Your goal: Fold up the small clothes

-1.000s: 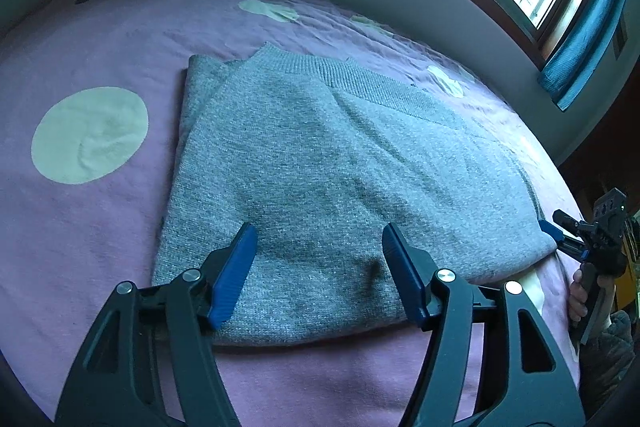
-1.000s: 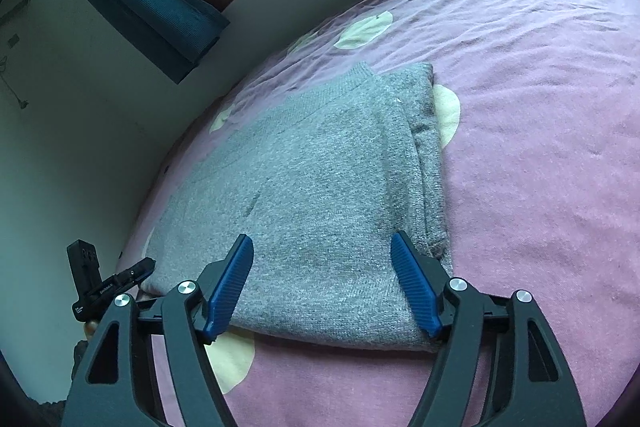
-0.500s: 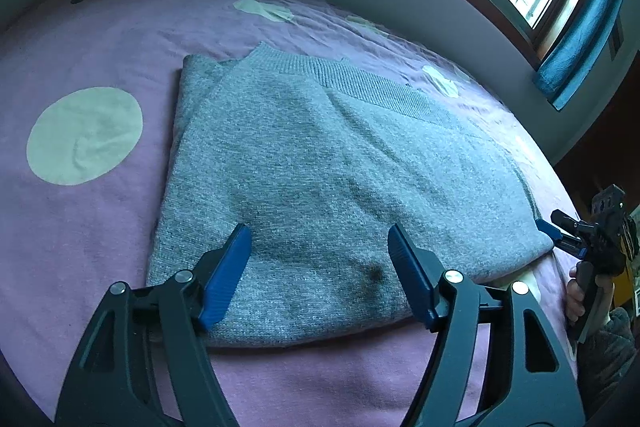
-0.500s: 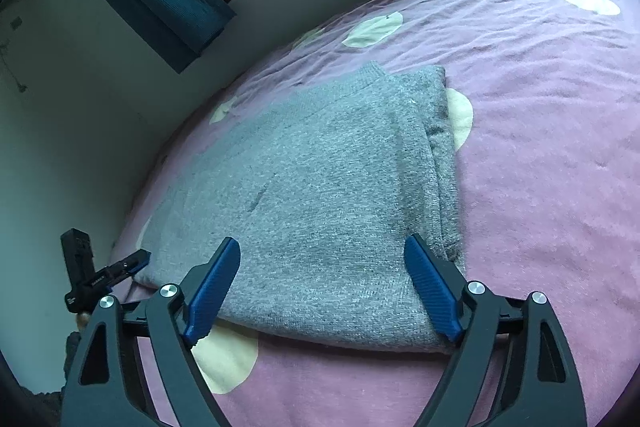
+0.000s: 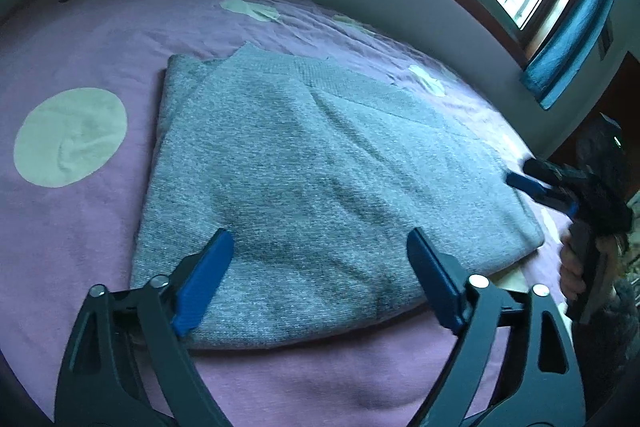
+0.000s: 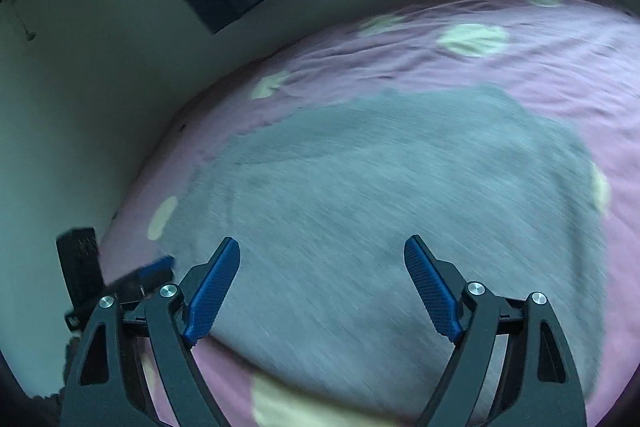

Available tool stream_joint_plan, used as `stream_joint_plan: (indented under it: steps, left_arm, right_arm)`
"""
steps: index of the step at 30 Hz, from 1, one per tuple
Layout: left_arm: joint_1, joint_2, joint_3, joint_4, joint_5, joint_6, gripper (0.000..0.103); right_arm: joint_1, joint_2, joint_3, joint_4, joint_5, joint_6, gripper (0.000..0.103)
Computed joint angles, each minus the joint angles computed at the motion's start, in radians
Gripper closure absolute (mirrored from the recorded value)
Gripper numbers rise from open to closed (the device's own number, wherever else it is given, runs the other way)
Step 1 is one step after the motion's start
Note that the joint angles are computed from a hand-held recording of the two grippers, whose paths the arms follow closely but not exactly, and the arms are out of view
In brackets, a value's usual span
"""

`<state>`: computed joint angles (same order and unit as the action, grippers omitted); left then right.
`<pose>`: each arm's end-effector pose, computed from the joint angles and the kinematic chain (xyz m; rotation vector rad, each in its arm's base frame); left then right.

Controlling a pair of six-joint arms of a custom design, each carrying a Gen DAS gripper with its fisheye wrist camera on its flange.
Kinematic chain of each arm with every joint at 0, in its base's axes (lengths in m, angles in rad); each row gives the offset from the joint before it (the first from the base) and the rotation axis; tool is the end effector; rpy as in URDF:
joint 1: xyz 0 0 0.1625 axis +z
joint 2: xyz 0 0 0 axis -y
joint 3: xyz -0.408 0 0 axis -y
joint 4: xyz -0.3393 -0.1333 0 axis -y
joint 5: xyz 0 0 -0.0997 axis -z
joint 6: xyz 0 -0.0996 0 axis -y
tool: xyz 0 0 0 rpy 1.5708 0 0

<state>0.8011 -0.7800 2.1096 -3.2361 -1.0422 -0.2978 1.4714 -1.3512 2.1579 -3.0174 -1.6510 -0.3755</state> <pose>-0.2117 -0.4822 0.0716 0.5203 2.7034 -0.7798 0.0788 -0.4730 0.2956 0.3467 -2.7647 0.8709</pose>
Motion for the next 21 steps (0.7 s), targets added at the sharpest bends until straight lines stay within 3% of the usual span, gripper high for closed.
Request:
stream_joint_plan:
  steps: [7,12,17,21]
  left_arm:
    - [0.011,-0.005,0.009,-0.033,-0.037,-0.002,0.008]
    - [0.016,-0.008,0.013,-0.047,-0.06,-0.009,0.003]
    - [0.013,-0.017,0.003,0.006,-0.059,0.006,0.003]
    - [0.044,-0.024,0.0,-0.009,-0.115,0.003,0.003]
  right_arm:
    - [0.075,0.216,-0.255,0.104,-0.048,0.113,0.02]
    - [0.08,0.324,-0.353,0.152,-0.103,0.16,0.02]
    - [0.067,0.34,-0.328,0.088,-0.083,0.164,0.017]
    - [0.079,0.299,-0.275,0.095,-0.067,0.193,0.017]
